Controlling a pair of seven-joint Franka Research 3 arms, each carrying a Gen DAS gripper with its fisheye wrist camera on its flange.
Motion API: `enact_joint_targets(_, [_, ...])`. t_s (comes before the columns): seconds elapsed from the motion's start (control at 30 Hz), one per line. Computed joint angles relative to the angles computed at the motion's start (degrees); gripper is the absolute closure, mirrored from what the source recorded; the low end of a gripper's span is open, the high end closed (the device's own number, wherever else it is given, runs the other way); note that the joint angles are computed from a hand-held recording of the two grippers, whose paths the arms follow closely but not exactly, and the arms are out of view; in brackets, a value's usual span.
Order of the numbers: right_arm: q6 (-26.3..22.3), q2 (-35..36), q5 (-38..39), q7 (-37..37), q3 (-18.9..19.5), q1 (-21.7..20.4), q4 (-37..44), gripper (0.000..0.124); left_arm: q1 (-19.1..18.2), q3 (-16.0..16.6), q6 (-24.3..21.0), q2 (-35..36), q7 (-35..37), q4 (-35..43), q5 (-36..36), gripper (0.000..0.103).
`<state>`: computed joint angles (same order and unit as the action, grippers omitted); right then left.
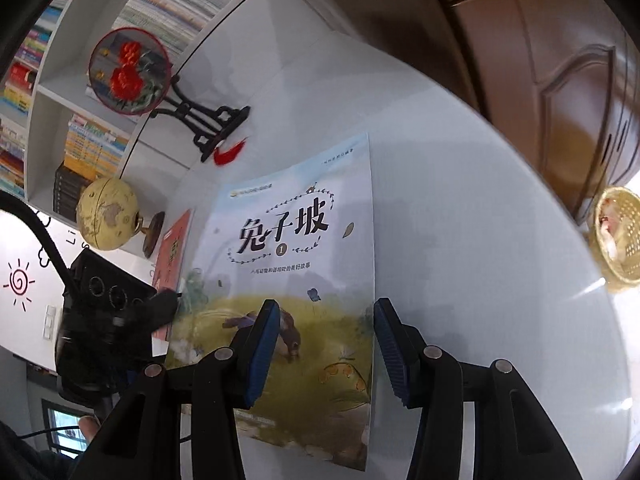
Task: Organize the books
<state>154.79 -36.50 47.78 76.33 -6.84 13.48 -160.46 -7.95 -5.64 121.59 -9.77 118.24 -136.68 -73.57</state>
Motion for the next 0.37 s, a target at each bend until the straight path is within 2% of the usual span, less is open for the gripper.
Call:
enact_joint_targets(0.1, [1.9, 0.7, 7.1, -3.1, -3.3, 3.5, 0.0, 0.075, 0.7, 0.2, 0.3, 0.4, -3.4, 0.1, 2.4, 0.09])
enact_joint_targets(0.17, [1.3, 0.9, 8.3, -3.9, -3.2, 3.3, 0.2, 0.075, 0.9, 0.4, -0.4, 0.3, -4.5, 0.1, 3.0, 0.09])
enact_joint_targets(0.2, [1.1, 1.2, 7.3, -3.1, -1.8, 2.5, 0.4, 0.075, 1.0, 0.7, -1.4, 0.2, -4.4, 0.0, 2.5, 0.09])
enact_joint_targets(0.27, [0.1, 1.5, 0.2, 1.5, 3.2, -1.1, 1.0, 0.075, 1.2, 0.7, -2.2, -0.2, -4.9, 0.3, 3.3, 0.09])
enact_joint_targets(0.37, [-1.3, 2.2, -15.2, 9.7, 12.0, -6.6, 2.4, 0.066, 1.0, 0.3, -1.0, -1.5, -4.5, 0.5, 5.6, 0.09])
